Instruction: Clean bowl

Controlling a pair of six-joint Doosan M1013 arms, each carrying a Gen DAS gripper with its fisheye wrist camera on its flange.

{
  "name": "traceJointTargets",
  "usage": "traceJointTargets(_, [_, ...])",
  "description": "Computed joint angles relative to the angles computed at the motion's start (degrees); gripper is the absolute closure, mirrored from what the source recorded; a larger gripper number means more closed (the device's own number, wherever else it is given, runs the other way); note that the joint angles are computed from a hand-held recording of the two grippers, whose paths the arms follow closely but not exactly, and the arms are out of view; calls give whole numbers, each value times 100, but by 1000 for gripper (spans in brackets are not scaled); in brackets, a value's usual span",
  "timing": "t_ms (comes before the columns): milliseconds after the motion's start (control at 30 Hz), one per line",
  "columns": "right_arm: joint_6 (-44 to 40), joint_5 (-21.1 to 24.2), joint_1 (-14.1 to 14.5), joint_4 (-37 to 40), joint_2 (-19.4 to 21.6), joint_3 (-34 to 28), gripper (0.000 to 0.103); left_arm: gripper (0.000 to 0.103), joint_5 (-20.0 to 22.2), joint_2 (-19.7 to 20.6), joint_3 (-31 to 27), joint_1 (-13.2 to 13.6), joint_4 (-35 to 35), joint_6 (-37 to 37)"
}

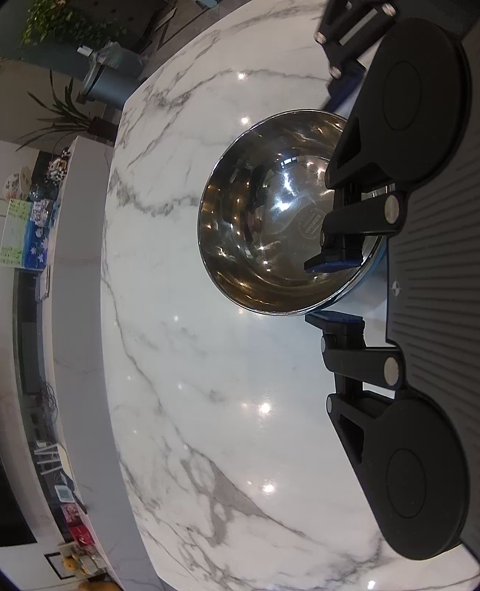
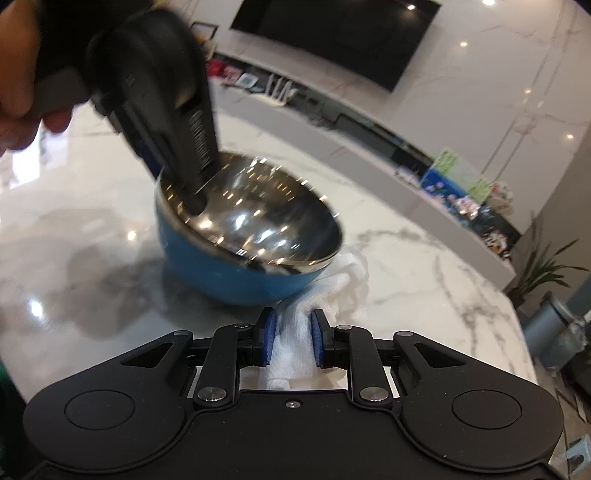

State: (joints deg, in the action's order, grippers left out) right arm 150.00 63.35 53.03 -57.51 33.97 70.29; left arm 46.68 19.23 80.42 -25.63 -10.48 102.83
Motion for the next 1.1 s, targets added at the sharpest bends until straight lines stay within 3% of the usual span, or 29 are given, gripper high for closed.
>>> traceJointTargets(100, [-108,-35,-10,86,8,-4,84,75,5,-28,15,-22,117,-211])
traceJointTargets(167, [-67,-46,-19,101,2,2,84,61,-10,-58,40,-50,265,-367])
traceJointTargets(333, [171,39,6,-125,-5,26,84,59,114,-102,75,-48,226,-459])
traceJointTargets(400, [328,79,26,-281,-21,56,84,62,78,-116,97,-55,244,-438])
traceJointTargets(467, [476,114,39,-409,-35,80,84,76,2,-127,115,-67,292,-406])
traceJointTargets(567, [712,158,53,-609,-61,119,84,82,-32,-101,78,-80,369,-379])
traceJointTargets(800, [1059,160,51,-842,-110,181,84,86,-143,-54,47,-85,401,-307])
traceJointTargets(1100, [740,-19,37,-445,-94,130,84,86,-162,-36,35,-82,396,-306])
